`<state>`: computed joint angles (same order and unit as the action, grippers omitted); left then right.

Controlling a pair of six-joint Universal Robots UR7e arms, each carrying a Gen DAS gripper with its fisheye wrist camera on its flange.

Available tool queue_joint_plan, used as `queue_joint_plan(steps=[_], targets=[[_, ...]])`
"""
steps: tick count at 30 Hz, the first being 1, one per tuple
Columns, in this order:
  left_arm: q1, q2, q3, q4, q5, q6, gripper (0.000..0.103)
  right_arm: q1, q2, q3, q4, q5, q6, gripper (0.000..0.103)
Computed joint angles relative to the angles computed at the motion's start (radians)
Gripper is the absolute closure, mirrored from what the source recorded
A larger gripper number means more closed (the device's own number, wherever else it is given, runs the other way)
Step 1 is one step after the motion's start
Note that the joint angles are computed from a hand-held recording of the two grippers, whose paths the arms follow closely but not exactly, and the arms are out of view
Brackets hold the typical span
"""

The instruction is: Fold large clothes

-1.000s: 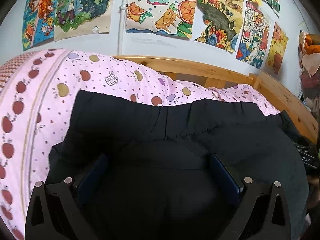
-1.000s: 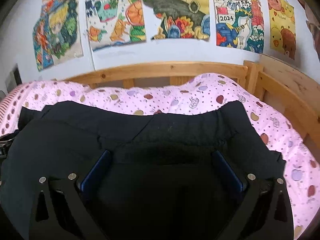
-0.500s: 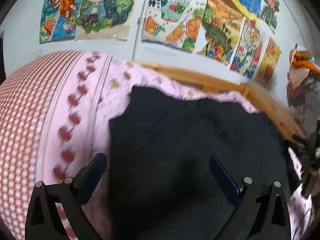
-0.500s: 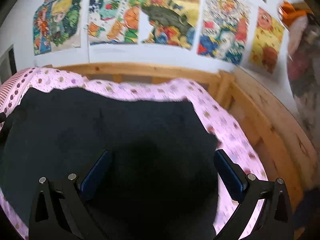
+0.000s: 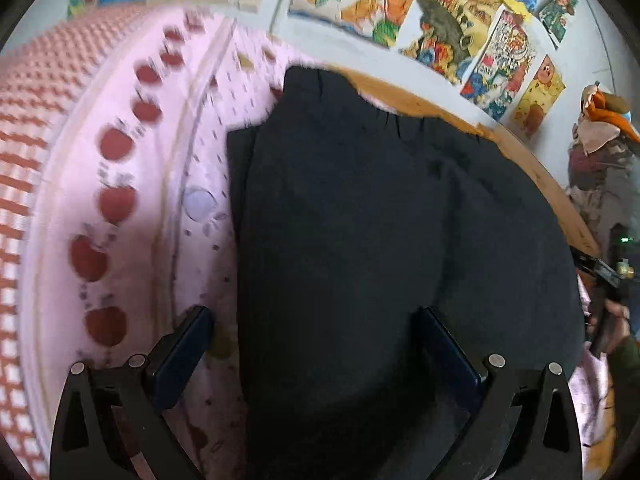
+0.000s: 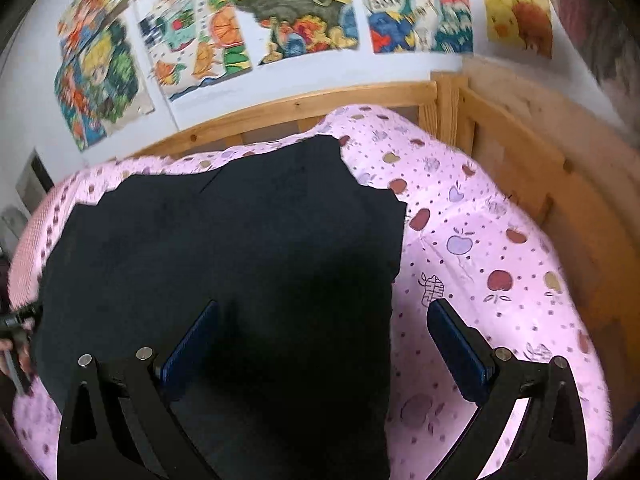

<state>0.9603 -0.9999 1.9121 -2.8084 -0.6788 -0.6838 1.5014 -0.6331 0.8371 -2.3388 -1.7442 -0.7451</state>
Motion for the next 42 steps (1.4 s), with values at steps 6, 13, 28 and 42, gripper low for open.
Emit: queue_joint_plan(steps=[6, 13, 28, 42], targets=[[0.077, -0.002, 0.024, -0.155, -0.202, 0.080, 0.000, -0.037, 0.123, -0.195, 0.253, 0.023, 0.060, 0.001], [0.097, 0.022, 0.017, -0.194, -0.257, 0.116, 0.000, -0.092, 0.062, -0.028, 0.110, 0.177, 0.023, 0.001], [0.111, 0.032, 0.017, -0.249, -0.284, 0.162, 0.000, -0.098, 0.059, -0.019, 0.105, 0.197, 0.002, 0.001], [0.139, 0.011, 0.052, -0.325, -0.377, 0.216, 0.000, -0.080, 0.089, -0.114, 0.254, 0.163, 0.011, 0.001]])
